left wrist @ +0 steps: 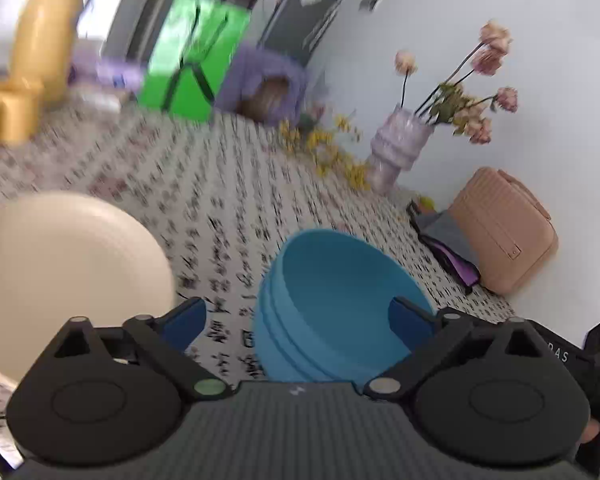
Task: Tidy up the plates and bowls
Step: 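Close both grippers on the rim of the nested blue bowl stack, then carry the bowl stack with both grippers and lower it onto the cream plates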
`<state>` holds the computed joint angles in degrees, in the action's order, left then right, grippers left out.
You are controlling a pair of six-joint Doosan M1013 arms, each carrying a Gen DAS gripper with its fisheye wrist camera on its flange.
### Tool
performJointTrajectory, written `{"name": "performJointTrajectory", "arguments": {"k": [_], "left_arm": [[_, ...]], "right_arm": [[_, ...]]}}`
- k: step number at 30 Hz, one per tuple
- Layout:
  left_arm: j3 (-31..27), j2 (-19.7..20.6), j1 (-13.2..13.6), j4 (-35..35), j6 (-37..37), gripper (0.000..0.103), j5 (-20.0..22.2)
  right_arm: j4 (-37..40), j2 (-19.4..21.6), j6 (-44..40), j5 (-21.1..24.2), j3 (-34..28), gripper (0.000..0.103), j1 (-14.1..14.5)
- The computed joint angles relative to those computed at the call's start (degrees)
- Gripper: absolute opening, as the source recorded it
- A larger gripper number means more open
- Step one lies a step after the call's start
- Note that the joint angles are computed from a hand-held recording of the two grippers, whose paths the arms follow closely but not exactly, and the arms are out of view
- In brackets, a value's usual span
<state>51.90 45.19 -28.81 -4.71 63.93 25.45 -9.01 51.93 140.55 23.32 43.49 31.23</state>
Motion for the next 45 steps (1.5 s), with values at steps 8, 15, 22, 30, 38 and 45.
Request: {"name": "performJointTrajectory", "arguments": {"k": [8, 15, 22, 30, 38, 45], "left_arm": [[-12.48, 7.56, 2.52, -15.32, 6.23, 0.079, 13.45], [-17.82, 10.84, 3.65, -19.56, 5.00, 0.070, 20.51], [-20.36, 12.30, 3.86, -20.46, 4.08, 0.055, 23.57], [-22.08, 12.81, 3.68, -19.15, 2.72, 0.051, 24.63], [-21.20, 12.11, 3.39, -17.05, 1.45, 0.041, 22.90], [-19.23, 10.87, 3.24, -16.02, 0.45, 0.040, 21.03]], "right_arm": [[25.16, 7.15, -14.35, 11.26, -12.21, 0.083, -2.96], [32.30, 11.59, -16.61, 17.95, -19.94, 0.069, -3.97], [33.49, 13.17, -15.37, 20.62, -22.78, 0.061, -4.31], [30.61, 14.54, -12.12, 24.33, -26.29, 0.050, -4.33], [29.99, 12.89, -10.74, 23.51, -22.89, 0.033, -4.42], [27.97, 13.57, -10.15, 25.01, -25.39, 0.033, -4.03]]}}
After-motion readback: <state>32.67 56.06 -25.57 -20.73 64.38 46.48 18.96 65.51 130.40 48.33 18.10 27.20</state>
